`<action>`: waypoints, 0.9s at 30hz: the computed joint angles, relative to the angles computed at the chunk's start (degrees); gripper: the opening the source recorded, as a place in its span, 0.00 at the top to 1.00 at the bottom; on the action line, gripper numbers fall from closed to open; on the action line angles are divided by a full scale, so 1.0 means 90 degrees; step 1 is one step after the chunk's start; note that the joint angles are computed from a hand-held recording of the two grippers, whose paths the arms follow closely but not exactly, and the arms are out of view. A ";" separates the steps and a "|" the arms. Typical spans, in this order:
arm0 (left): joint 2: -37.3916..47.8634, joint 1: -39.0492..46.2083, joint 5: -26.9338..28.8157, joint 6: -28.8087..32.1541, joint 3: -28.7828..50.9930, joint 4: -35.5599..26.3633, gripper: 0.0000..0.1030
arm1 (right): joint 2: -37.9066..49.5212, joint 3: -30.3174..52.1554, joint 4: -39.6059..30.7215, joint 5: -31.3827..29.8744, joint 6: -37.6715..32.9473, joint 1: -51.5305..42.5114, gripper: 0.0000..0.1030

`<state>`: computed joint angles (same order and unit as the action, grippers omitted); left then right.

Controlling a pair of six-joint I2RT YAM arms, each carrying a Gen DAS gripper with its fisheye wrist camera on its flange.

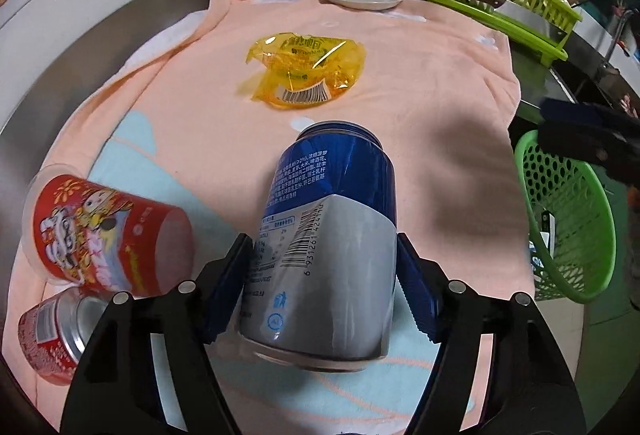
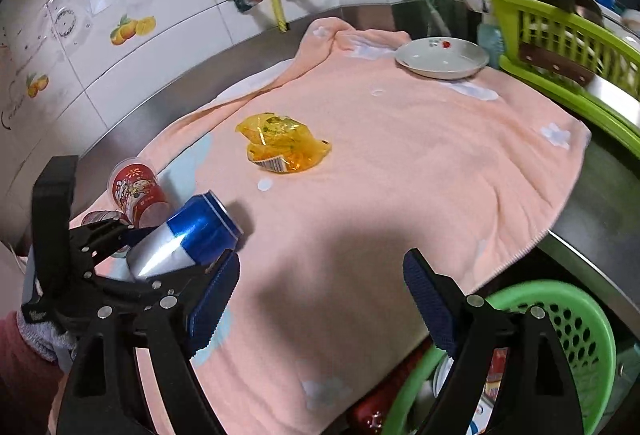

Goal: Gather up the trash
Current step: 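Grasp the blue-white milk can with the left gripper while the right gripper grasps the yellow wrapper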

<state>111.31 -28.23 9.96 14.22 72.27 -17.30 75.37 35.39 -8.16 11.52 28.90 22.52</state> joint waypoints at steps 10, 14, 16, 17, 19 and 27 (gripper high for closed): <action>-0.1081 0.0537 0.0418 -0.0056 -0.1032 0.0236 0.32 | 0.2091 0.1700 0.0513 -0.0505 -0.0838 -0.0323 0.18; -0.1426 0.0757 0.0589 -0.0013 -0.1310 0.0238 0.32 | 0.2901 0.2487 0.0527 -0.0771 -0.1250 -0.0472 0.16; -0.1536 0.0848 0.0678 0.0023 -0.1399 0.0252 0.32 | 0.3330 0.2939 0.0401 -0.0968 -0.1539 -0.0518 0.13; -0.1598 0.0896 0.0720 0.0038 -0.1455 0.0275 0.32 | 0.3569 0.3203 0.0271 -0.0948 -0.1734 -0.0505 0.11; -0.1648 0.0997 0.0827 0.0036 -0.1505 0.0264 0.32 | 0.3957 0.3623 0.0067 -0.0778 -0.2209 -0.0430 0.11; -0.1558 0.1153 0.1016 0.0066 -0.1451 0.0246 0.32 | 0.4954 0.4685 -0.0489 -0.0224 -0.3169 -0.0423 0.10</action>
<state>97.29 -17.85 19.11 14.81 59.21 -15.08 119.95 77.56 -12.56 9.50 0.38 18.71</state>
